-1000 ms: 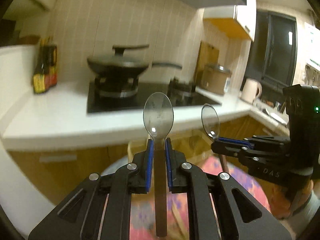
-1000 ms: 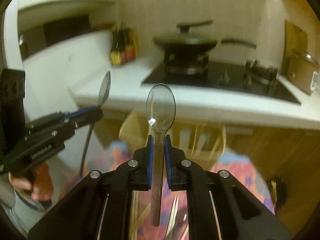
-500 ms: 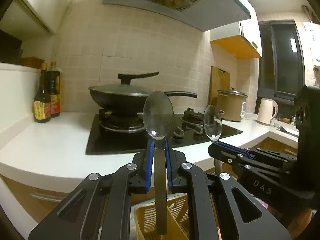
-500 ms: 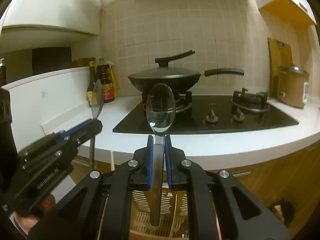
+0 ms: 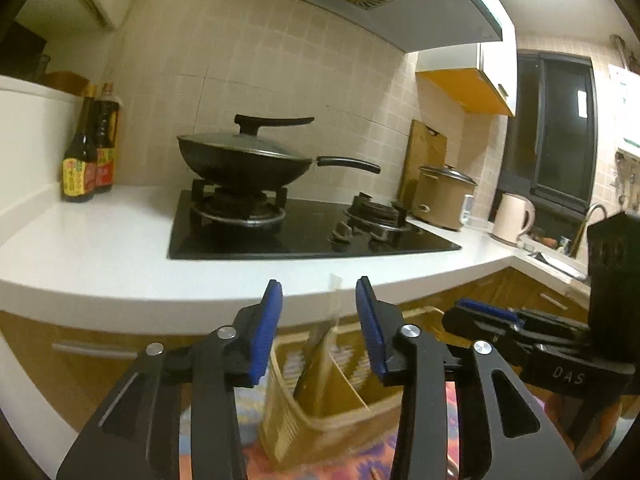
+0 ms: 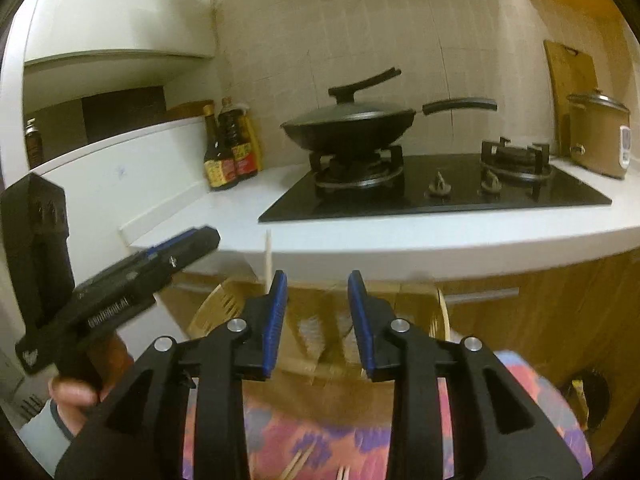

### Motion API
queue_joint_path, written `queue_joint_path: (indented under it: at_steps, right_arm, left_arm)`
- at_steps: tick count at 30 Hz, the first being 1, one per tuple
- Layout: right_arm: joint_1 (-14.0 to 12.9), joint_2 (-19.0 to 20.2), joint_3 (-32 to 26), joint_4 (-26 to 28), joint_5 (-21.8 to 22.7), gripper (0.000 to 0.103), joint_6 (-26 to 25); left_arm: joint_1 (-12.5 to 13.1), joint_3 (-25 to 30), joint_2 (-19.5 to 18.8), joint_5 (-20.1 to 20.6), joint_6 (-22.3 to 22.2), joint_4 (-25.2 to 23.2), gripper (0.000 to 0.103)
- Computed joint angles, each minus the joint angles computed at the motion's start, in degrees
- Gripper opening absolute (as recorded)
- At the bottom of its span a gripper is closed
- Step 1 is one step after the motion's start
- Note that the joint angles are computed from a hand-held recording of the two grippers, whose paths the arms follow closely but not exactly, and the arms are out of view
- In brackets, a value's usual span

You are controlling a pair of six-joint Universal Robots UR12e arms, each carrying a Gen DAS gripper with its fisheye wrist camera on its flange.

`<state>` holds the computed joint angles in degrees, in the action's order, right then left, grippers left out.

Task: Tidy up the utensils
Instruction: 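Carry both spoons over the tan caddy and open both grippers to drop them, then grasp a clear spoon with the left gripper while the right gripper grasps a chopstick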

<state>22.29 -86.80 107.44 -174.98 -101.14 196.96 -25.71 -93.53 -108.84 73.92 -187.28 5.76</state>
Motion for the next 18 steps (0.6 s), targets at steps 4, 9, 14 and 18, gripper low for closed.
queue_joint_path:
  at_steps: [4, 9, 14, 18]
  right_arm:
    - [0.75, -2.71, 1.69, 4.52, 1.63, 0.028, 2.01]
    - [2.32, -5.88, 3.03, 11.63, 0.72, 0.036, 3.72]
    - [2.04, -8.55, 4.15, 19.87, 4.54, 0.047, 6.26]
    - [0.8, -9.9, 5.04, 27.75, 8.99, 0.047, 11.03]
  left_arm:
    - [0.81, -2.48, 2.96, -2.44, -0.08, -4.05, 0.042]
    - [0.99, -5.95, 6.81, -2.69, 1.06, -8.11, 0.046]
    - [0.1, -8.21, 10.33, 0.12, 3.91, -19.4, 0.049]
    - [0.24, -9.21, 11.51, -1.87, 4.86, -29.3, 0.049]
